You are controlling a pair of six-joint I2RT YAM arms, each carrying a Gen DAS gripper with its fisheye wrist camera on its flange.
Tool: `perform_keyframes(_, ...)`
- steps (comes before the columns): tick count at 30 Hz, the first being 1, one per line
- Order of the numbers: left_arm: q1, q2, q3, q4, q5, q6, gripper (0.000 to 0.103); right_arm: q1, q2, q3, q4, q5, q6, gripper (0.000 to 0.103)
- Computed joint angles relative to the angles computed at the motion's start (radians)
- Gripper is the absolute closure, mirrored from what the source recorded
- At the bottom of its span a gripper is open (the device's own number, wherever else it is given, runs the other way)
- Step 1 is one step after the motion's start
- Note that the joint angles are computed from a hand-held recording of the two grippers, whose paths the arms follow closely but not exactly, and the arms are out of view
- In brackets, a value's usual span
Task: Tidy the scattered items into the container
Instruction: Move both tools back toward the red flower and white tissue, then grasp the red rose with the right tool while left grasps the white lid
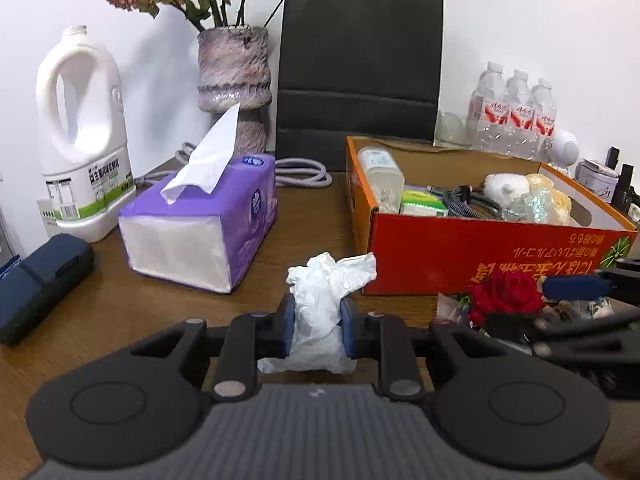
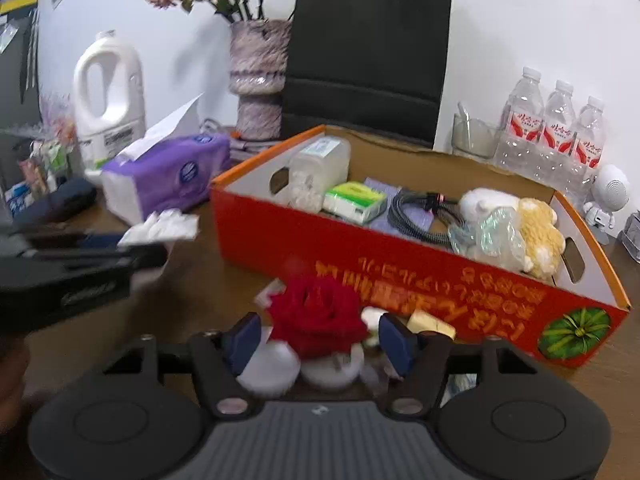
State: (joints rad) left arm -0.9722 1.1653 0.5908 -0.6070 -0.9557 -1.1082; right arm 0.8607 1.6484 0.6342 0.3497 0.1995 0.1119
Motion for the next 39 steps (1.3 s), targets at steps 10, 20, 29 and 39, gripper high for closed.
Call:
perform_keyframes(10, -0.012, 0.015, -0.005, 0.035, 0.032, 0.072, 0.079, -0.099, -0.26, -0.182, 0.077, -0.144, 0.128, 0.069)
perform_keyframes(20, -0.152, 0.008, 0.02, -0.08, -0.058, -0.072, 0.078, -0.508, -0.745, -0.493, -0.14, -0.669, 0.304, 0.069)
perform_keyframes(29, -0.577, 0.439, 0.349, -0.708, -0.174, -0.799, 0.023, -0.434, -0.857, -0.537, -0.246, -0.53, 0.257, 0.069)
perform_keyframes(39, -0.513, 0.577, 0.482, -0.016, -0.065, 0.05, 0.044, -0.488, -0.88, -0.512, -0.303, -0.617, 0.27, 0.069)
